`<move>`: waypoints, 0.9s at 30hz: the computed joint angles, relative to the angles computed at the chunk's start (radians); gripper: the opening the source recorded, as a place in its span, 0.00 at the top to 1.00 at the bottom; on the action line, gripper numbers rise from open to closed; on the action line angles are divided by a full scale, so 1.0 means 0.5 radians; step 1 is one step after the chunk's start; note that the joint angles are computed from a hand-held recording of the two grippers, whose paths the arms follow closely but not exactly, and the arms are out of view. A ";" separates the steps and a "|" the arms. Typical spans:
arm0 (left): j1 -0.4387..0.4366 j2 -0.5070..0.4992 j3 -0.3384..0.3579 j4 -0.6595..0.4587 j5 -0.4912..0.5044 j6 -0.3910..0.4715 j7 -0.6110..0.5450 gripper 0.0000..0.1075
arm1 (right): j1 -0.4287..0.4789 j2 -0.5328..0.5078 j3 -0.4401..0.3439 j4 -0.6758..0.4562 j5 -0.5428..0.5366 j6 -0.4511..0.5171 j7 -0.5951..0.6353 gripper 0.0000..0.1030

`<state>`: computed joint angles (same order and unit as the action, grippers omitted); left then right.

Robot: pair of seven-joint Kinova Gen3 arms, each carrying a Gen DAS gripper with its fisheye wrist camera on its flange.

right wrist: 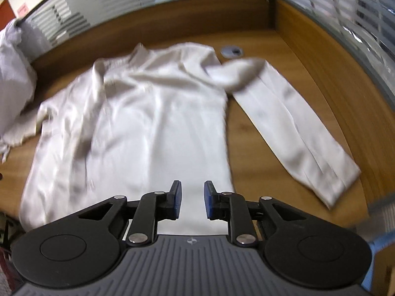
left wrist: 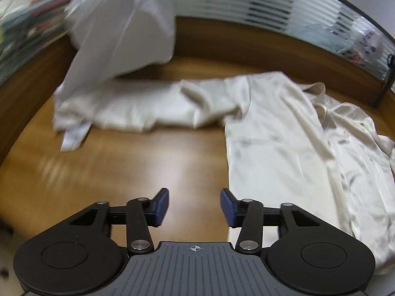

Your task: Fold clothes

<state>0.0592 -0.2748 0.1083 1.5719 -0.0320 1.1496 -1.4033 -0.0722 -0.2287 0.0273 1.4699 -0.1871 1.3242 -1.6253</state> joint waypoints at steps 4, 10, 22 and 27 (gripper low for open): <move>0.013 0.205 -0.114 -0.076 0.080 -0.155 -0.250 0.51 | -0.049 0.209 -0.157 -0.204 0.109 -0.111 -0.267 0.75; -0.067 0.462 -0.215 -0.225 0.366 -0.229 -0.523 0.45 | -0.197 0.526 -0.221 -0.539 0.335 -0.103 -0.555 0.66; -0.047 0.883 -0.129 -0.628 0.211 -0.226 -0.113 0.43 | -0.132 1.114 -0.098 -1.267 0.393 0.106 -0.312 0.61; 0.012 1.060 -0.091 -0.873 0.148 -0.160 -0.199 0.39 | -0.063 1.413 -0.108 -1.658 0.318 0.232 -0.062 0.49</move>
